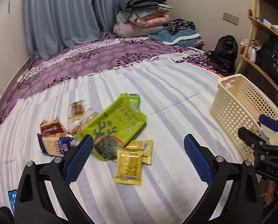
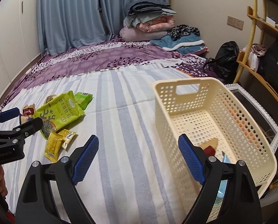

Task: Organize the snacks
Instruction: 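Move both tools back from the basket to the snack pile, then grasp the blue Mixx cracker pack with the left tool while the right tool grasps a yellow sachet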

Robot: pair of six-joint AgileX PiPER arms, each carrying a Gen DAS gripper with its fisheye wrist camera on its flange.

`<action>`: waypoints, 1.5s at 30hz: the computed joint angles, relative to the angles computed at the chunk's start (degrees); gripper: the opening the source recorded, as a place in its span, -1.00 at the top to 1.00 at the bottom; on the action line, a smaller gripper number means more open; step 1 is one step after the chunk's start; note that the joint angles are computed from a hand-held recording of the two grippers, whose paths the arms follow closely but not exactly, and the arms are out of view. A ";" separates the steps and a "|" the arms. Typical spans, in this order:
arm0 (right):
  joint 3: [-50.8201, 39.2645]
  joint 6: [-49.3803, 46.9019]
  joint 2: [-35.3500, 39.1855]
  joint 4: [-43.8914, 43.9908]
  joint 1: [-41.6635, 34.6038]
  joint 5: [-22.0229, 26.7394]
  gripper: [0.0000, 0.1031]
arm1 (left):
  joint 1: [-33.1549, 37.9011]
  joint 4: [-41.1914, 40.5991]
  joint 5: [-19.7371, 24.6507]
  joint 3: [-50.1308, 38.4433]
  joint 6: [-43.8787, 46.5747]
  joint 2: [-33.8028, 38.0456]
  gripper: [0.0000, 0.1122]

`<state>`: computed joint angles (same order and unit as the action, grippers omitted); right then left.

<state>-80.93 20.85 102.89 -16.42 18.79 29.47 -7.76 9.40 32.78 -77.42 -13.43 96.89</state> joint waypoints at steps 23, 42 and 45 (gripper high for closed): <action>-14.67 -7.65 12.37 6.73 5.62 7.59 -0.67 | 11.16 -3.10 0.32 0.21 2.32 2.70 -0.76; -24.05 -25.81 23.56 32.32 8.84 12.07 -0.76 | 21.04 -6.02 0.46 -1.81 3.66 7.58 -0.76; -28.23 -24.90 26.74 31.41 10.45 13.59 -0.76 | 22.28 -5.65 0.16 -2.15 3.54 8.74 -0.76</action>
